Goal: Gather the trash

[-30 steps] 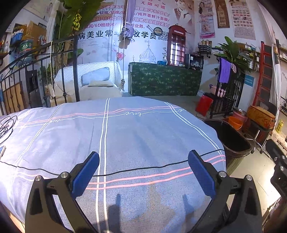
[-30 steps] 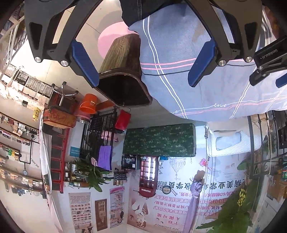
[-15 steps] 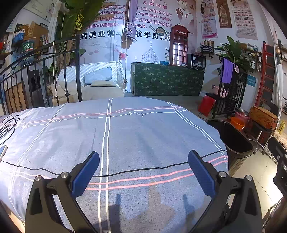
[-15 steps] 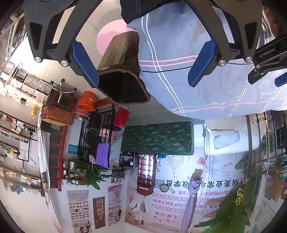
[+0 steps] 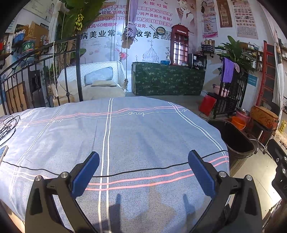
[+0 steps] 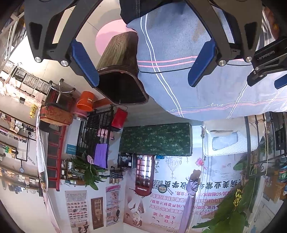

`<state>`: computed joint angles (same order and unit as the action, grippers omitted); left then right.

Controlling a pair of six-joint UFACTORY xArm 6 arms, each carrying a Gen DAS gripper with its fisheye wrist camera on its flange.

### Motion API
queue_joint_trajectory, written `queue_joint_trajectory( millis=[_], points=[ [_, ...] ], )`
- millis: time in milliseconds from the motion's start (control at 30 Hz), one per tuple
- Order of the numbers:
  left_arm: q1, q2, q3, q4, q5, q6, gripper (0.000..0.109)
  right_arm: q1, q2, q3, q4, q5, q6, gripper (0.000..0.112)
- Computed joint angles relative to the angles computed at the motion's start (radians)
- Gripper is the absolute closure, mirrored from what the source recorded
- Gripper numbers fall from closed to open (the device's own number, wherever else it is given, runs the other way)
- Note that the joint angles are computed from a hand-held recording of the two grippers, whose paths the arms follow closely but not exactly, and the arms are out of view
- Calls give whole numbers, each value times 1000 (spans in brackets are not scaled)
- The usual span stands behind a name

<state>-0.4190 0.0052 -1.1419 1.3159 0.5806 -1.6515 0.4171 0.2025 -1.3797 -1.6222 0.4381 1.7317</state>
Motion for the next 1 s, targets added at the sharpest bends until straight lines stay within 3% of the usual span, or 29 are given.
queue_joint_trajectory(
  millis=[1000],
  points=[
    [-7, 4, 2, -2, 20, 0, 11, -7, 14, -3, 4, -9, -1, 15]
  ],
)
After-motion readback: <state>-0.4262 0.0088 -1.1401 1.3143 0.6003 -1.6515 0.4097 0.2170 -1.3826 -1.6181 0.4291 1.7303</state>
